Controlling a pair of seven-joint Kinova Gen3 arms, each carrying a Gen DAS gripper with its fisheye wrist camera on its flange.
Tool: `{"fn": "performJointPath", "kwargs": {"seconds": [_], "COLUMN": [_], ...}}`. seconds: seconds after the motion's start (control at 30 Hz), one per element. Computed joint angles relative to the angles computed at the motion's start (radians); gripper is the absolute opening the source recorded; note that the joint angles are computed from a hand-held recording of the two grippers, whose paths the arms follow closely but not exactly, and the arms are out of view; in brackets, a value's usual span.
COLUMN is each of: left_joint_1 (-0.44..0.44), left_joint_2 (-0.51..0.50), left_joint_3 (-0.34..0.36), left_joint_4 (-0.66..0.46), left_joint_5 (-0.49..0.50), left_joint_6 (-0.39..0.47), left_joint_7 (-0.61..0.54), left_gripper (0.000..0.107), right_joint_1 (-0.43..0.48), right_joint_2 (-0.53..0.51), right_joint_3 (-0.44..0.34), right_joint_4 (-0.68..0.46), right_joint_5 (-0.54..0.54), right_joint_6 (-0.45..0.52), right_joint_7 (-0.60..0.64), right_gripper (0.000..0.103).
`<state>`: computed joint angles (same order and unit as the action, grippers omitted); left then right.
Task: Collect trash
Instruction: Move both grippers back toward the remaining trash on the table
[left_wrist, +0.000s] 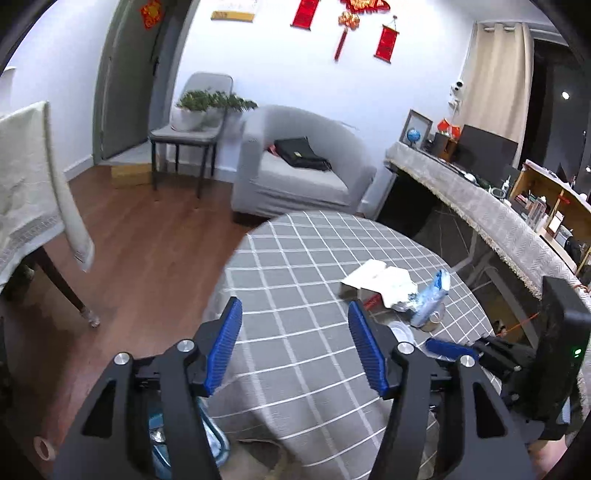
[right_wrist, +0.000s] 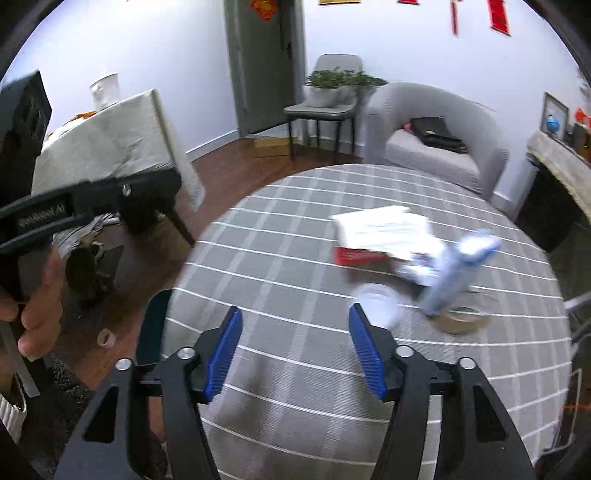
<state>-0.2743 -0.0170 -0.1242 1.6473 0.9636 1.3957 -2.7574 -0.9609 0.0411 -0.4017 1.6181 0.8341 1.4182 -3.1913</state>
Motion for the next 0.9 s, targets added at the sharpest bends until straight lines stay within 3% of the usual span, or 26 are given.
{"fn": "performJointPath", "kwargs": {"seconds": [0.27, 0.4, 0.53, 0.9], "left_joint_1": [0.075, 0.101, 0.121, 0.138], "left_joint_2": [0.014, 0.043, 0.065, 0.140], "left_joint_3": [0.055, 0.079, 0.099, 0.146], "left_joint_4": [0.058, 0.070, 0.073, 0.033], "left_joint_5": [0.019, 0.025, 0.019, 0.062], "left_joint_6": [-0.035, -0.044, -0.067, -0.052], "left_joint_7": [0.008, 0.029, 0.064, 0.181], "left_gripper": [0.070, 0.072, 0.072, 0.072], "right_joint_1": [0.038, 0.092, 0.144, 0.293], "right_joint_2": [-0.093, -0.152, -0.186, -0.325], "right_joint_3": [-0.044, -0.061, -0.095, -0.105], "right_joint_4": [0.091, 0.137, 0.161, 0.259], "right_joint_5": [-0.011, -0.028, -0.032, -0.055], "right_joint_6": [0.043, -0.006, 0.010, -0.154], "right_joint_7": [-0.054, -0.056, -0.040, 0.011], "right_gripper": [0.073, 0.076, 0.078, 0.081]}}
